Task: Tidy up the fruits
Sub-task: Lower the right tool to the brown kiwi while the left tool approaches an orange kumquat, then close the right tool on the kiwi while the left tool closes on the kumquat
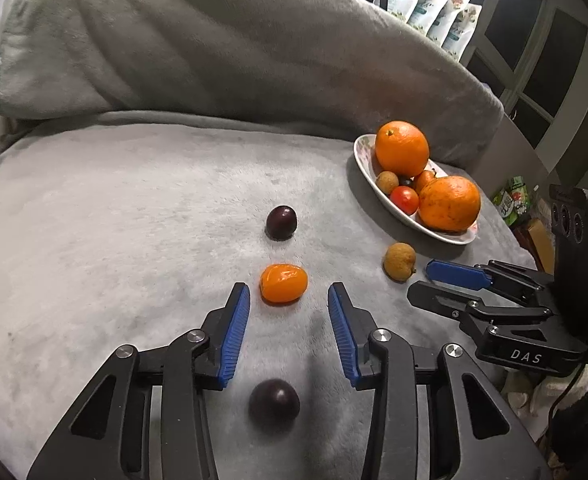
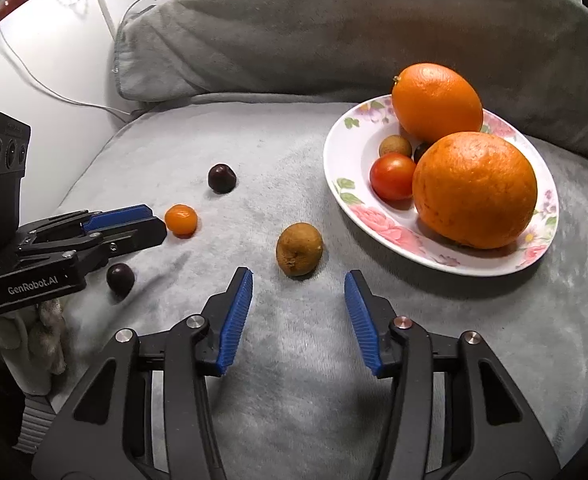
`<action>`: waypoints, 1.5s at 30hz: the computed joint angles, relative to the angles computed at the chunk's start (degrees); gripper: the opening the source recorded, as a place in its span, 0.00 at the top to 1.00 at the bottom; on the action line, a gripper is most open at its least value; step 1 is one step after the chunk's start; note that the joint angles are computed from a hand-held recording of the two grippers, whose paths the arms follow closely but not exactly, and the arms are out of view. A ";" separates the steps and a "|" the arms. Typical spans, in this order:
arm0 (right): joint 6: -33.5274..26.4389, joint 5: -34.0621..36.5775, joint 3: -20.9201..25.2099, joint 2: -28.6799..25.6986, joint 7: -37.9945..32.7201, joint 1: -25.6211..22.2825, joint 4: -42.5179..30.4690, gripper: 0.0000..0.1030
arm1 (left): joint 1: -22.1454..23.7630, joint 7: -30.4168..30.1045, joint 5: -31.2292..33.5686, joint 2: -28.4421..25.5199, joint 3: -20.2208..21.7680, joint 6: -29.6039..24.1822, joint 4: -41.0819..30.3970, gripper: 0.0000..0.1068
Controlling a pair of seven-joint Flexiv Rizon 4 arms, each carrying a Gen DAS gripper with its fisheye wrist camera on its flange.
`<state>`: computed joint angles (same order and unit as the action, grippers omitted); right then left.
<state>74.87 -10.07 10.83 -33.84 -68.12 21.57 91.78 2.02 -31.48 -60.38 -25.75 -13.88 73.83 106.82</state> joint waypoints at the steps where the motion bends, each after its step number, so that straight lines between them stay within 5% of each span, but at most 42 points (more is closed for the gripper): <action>1: -0.25 0.08 0.19 -0.25 -0.21 -0.14 -0.38 0.51 | -0.08 -0.40 0.53 -0.30 0.23 -0.34 -0.32 0.63; 26: -4.71 -3.19 -3.00 -3.14 2.28 2.85 -5.18 0.72 | 1.89 -6.70 9.04 -3.44 -0.42 -1.63 -3.49 0.74; 45: 1.75 -2.24 -1.40 0.59 1.56 1.39 -0.16 0.73 | 2.21 -0.02 1.34 -0.16 -3.27 1.37 -0.89 0.76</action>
